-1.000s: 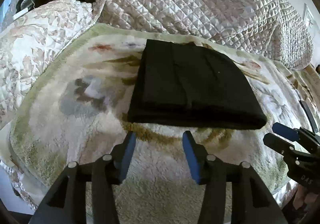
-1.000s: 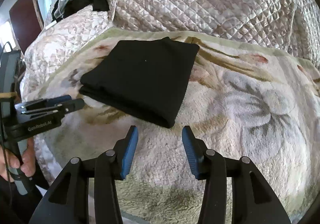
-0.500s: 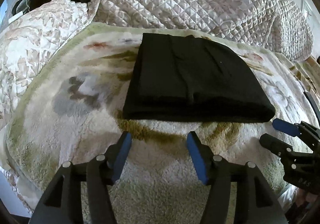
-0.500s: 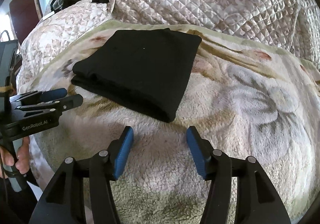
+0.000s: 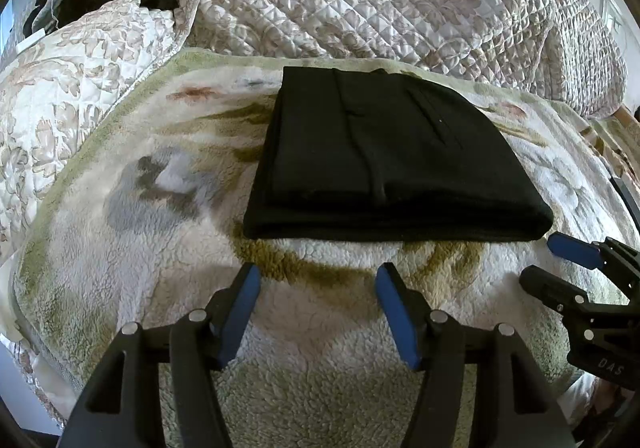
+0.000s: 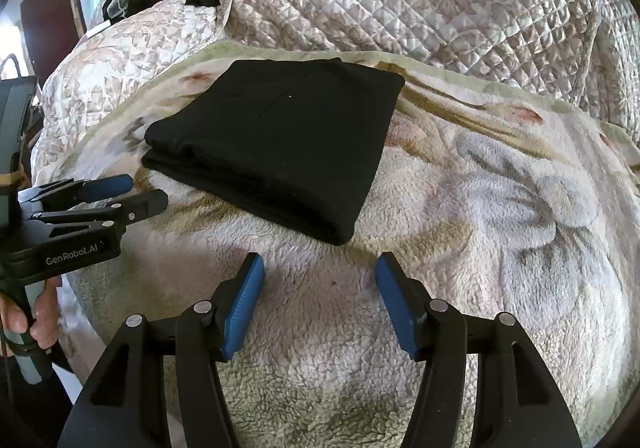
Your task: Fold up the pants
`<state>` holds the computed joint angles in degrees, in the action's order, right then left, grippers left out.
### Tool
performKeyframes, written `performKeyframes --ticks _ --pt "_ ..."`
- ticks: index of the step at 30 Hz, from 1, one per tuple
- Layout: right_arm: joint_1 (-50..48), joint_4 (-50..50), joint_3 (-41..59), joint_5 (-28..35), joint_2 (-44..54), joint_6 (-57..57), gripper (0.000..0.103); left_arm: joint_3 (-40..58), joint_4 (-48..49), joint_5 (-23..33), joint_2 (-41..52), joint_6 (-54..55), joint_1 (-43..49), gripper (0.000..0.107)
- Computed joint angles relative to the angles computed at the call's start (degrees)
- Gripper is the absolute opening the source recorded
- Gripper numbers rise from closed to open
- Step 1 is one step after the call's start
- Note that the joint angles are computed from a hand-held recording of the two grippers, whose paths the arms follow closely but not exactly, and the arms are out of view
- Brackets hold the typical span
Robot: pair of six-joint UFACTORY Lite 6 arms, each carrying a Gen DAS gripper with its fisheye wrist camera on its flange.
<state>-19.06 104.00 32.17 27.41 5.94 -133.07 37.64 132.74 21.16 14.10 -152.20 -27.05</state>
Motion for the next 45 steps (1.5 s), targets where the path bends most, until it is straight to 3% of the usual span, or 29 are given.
performKeyframes --ticks 45 --pt "0.71 2.08 -0.59 -0.37 -0.28 -1.61 0.061 1.33 -0.72 -2.36 0.72 1.72 1.00 0.071"
